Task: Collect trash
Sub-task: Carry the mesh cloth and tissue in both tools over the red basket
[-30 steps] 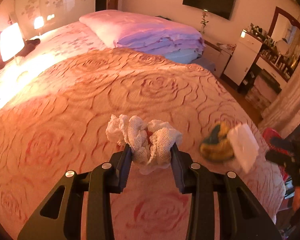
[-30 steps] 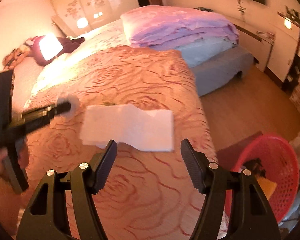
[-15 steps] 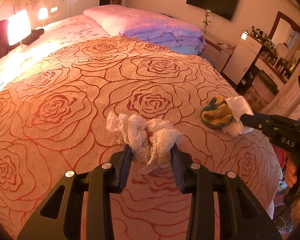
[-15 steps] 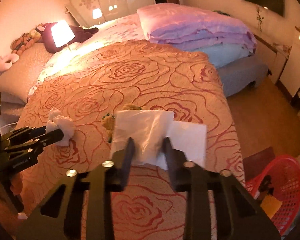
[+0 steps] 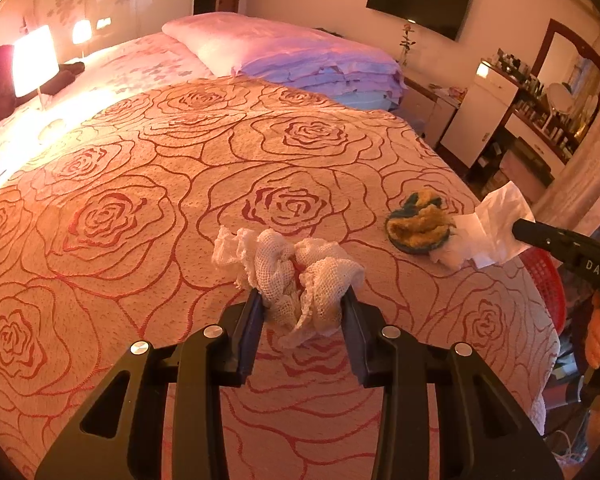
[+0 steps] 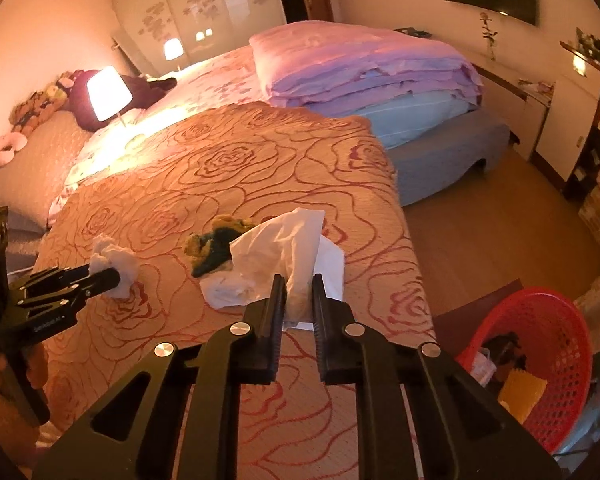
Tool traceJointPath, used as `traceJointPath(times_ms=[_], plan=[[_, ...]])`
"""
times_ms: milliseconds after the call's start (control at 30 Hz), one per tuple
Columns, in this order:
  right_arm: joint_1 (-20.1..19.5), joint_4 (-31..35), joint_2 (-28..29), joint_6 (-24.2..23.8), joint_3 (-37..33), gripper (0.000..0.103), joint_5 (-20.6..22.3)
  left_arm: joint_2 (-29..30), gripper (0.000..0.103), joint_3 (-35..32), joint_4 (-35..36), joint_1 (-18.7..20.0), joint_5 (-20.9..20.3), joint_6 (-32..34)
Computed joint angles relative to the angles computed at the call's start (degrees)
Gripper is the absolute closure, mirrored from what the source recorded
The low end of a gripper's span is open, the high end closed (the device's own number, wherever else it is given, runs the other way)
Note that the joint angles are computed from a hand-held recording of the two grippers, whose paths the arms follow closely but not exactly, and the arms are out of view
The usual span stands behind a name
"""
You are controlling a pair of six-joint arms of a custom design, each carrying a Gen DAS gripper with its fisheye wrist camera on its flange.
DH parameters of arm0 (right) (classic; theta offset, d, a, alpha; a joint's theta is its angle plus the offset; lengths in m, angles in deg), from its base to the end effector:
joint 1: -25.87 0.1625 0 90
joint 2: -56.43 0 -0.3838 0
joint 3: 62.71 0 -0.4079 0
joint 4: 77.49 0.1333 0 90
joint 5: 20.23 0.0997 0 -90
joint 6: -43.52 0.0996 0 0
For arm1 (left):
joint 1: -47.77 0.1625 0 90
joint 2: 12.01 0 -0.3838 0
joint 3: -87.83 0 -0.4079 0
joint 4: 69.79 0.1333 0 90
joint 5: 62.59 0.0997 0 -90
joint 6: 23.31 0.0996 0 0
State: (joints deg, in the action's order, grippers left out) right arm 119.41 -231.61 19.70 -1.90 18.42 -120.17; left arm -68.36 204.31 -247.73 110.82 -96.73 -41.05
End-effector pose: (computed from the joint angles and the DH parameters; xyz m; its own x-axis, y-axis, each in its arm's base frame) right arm 0.1607 -0.7174 0.0479 -0.6512 -0.6711 0.3544 -0.7436 0.6576 -0.1211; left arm -0.0479 -0.5703 0.1253 -0.7653 -0.3258 -0.5551 0.1761 0.7236 -0.6674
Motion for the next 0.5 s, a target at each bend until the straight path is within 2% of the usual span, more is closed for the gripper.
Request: traceJointPath(times_ms=[500], plan=[[-0.5, -4.4, -4.4, 0.3, 4.0, 0.090, 2.2, 1.2, 0.068, -1.7, -2.0, -2.9, -0.3, 4.0]])
